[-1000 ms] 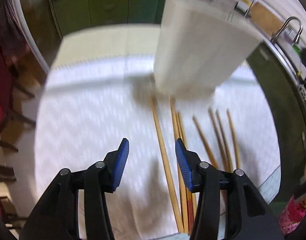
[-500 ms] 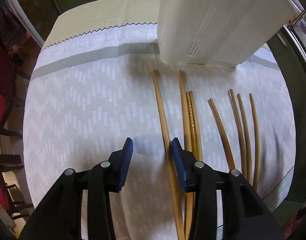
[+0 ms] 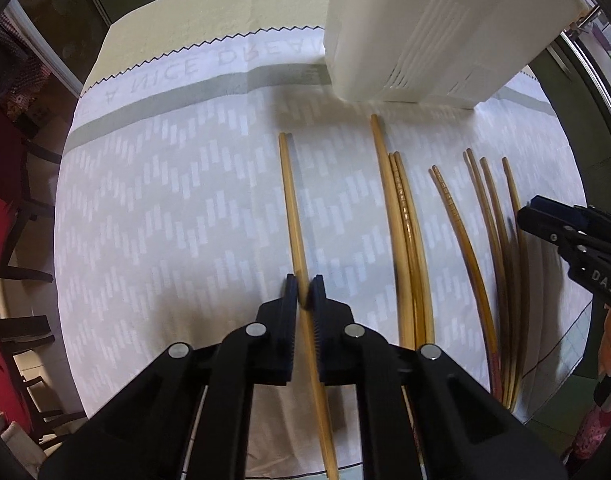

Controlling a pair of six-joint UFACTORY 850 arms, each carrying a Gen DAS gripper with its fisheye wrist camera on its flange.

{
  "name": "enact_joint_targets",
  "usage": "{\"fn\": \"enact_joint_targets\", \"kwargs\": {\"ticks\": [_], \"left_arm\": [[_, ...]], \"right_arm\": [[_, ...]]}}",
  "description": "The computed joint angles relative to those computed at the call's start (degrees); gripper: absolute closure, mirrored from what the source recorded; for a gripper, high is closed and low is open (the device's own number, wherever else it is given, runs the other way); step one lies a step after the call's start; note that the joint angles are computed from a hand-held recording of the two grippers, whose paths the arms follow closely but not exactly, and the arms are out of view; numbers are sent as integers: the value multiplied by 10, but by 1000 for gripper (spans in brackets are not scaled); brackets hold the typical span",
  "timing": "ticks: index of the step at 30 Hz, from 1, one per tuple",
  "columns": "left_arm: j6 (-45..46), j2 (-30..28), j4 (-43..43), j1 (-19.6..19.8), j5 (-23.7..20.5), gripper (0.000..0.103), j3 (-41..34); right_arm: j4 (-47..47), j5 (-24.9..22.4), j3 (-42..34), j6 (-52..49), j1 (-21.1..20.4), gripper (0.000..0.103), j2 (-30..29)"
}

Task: Organize utensils
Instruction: 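Lower the left tool and grasp one wooden chopstick, then grasp a chopstick with the right tool while the left tool lifts its chopstick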

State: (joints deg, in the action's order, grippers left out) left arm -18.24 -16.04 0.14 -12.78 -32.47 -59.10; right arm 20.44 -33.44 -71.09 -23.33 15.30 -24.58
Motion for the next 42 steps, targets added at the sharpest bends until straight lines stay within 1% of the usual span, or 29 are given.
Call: {"fn": "enact_joint_targets", "kwargs": {"ticks": [5,9,13,15,20,22,23,25,28,33,37,42], "left_arm": [[22,-7,-16,7,-16,95,-13],[30,-20,-36,15,-28,95,-30],[18,-31,-13,15,-39,95,-46],[13,-35,-2,12,-43,95,-51],[26,-37,-22,15,-49,95,-53],[25,-35,-22,14,-45,96,-50],[29,-36,-27,14,-42,96,-52],[42,-24,-38,18,-27,96,-32],[46,-20,-37,17,-15,97,-29],[63,8,-40,11,8,97,-23],[72,45,-40,12,29,97,-4],[65,113,-24,-1,52,97,16]], "right_arm": [[-86,5,-5,77,22,76,-5],[-152,9,-11,141,40,81,-11],[-179,6,-16,166,55,93,-16],[-198,8,-19,184,63,95,-19],[-140,-18,-42,149,52,96,-36],[-136,-17,-44,149,52,96,-38],[-124,-15,-39,134,44,96,-31],[-88,-4,-30,105,37,96,-19],[-28,5,-8,43,18,96,16],[84,29,39,-71,-7,96,87],[172,25,69,-157,-31,96,134],[247,36,102,-230,-42,96,184]]}}
